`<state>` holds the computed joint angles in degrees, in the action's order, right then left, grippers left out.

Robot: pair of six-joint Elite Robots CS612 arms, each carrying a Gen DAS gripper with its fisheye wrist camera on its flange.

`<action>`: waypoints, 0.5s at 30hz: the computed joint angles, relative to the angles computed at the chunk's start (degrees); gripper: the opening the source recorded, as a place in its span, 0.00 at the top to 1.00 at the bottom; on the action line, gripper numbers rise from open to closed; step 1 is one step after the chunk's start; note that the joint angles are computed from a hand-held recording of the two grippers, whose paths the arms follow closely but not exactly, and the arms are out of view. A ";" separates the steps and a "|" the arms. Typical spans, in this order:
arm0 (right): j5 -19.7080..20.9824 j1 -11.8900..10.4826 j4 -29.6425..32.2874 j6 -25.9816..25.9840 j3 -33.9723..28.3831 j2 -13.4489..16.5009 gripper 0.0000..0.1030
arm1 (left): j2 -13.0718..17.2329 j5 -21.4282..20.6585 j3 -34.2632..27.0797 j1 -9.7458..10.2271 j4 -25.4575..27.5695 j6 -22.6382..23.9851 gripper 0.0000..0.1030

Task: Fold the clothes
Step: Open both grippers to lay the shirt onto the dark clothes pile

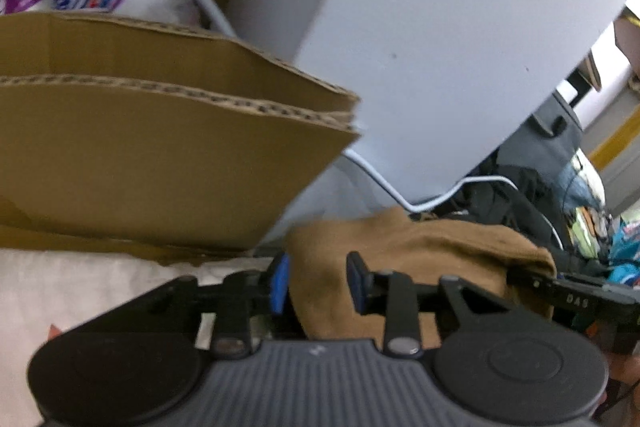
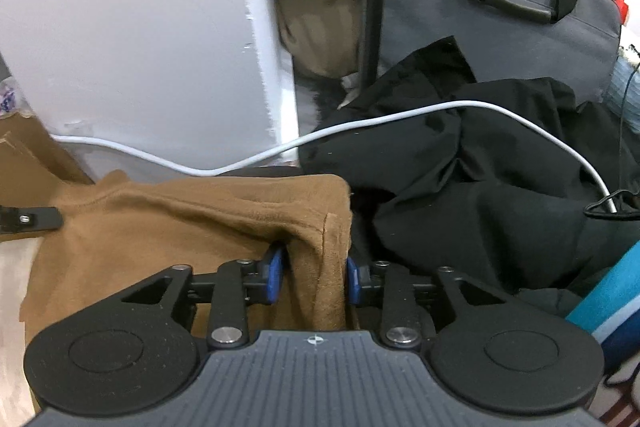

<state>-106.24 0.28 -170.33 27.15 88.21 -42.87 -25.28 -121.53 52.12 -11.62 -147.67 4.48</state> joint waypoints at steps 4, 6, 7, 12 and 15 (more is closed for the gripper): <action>-1.89 0.46 -0.93 -2.45 1.05 -1.34 0.60 | -1.39 -1.00 2.07 0.51 -0.96 2.20 0.58; -2.88 0.78 -1.84 -3.13 1.86 -2.09 0.60 | -2.12 -1.77 3.30 0.76 -1.35 2.96 0.55; -3.14 0.95 -2.75 -3.51 2.43 -2.46 0.60 | -2.41 -2.32 3.83 0.91 -1.34 3.20 0.54; -2.73 1.43 -5.54 -2.53 4.60 -3.33 0.78 | -4.66 -3.14 8.22 1.13 -2.16 3.99 0.48; -2.70 1.41 -3.87 -1.15 4.27 -2.48 0.81 | -5.85 -2.99 10.70 1.01 -2.39 5.89 0.48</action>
